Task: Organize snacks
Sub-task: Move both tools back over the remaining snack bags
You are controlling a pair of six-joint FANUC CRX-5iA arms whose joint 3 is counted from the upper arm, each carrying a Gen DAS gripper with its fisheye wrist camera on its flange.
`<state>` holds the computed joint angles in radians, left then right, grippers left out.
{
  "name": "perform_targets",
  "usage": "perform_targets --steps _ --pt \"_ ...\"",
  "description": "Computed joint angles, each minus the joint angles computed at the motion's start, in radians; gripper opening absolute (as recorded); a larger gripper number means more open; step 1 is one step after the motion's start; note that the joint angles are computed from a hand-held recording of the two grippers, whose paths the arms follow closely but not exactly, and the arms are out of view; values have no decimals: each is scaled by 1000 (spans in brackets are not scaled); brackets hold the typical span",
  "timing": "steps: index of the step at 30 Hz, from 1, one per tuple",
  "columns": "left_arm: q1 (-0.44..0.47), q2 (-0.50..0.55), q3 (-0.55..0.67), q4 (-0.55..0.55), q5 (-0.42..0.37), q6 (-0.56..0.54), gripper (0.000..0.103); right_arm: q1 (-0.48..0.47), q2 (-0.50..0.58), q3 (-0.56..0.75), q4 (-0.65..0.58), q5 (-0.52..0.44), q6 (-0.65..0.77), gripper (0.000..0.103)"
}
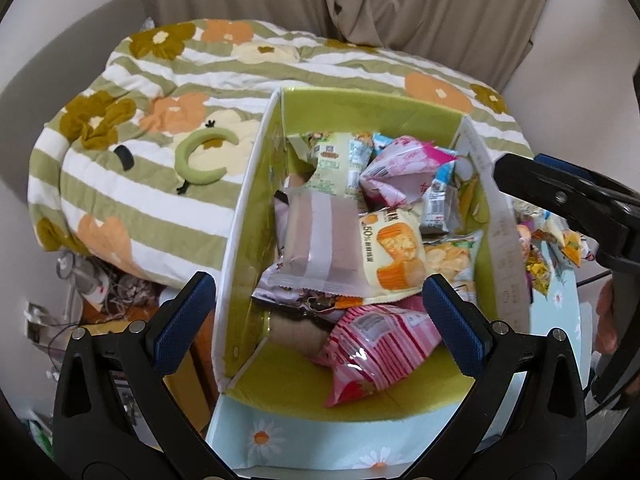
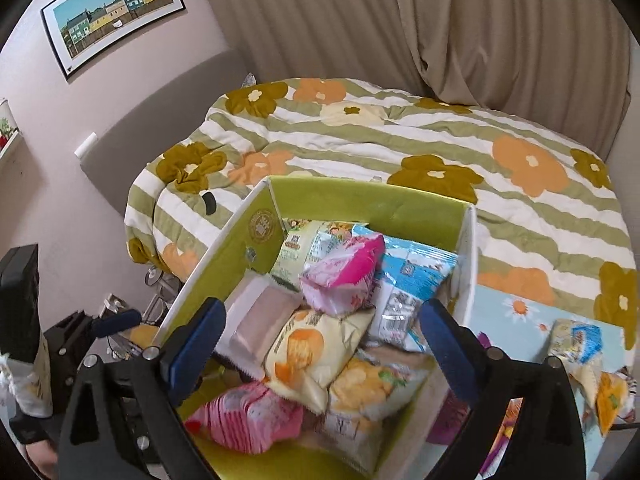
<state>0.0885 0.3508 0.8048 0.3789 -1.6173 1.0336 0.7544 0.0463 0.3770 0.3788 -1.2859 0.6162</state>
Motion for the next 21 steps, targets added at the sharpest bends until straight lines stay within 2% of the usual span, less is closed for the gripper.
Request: perform_targets --steps 6,8,14,21 --pt "10 -51 -38 63 1 -29 103 75 -99 -91 112 -10 -146 97" --pt "7 -68 -54 82 5 -47 103 113 -138 -129 176 -42 -220 97" --pt "-33 -99 -90 144 0 -79 103 215 -219 -189 309 -225 -353 97" --pt "-140 -123 -107 155 11 -45 103 292 -362 -310 391 -407 -482 97"
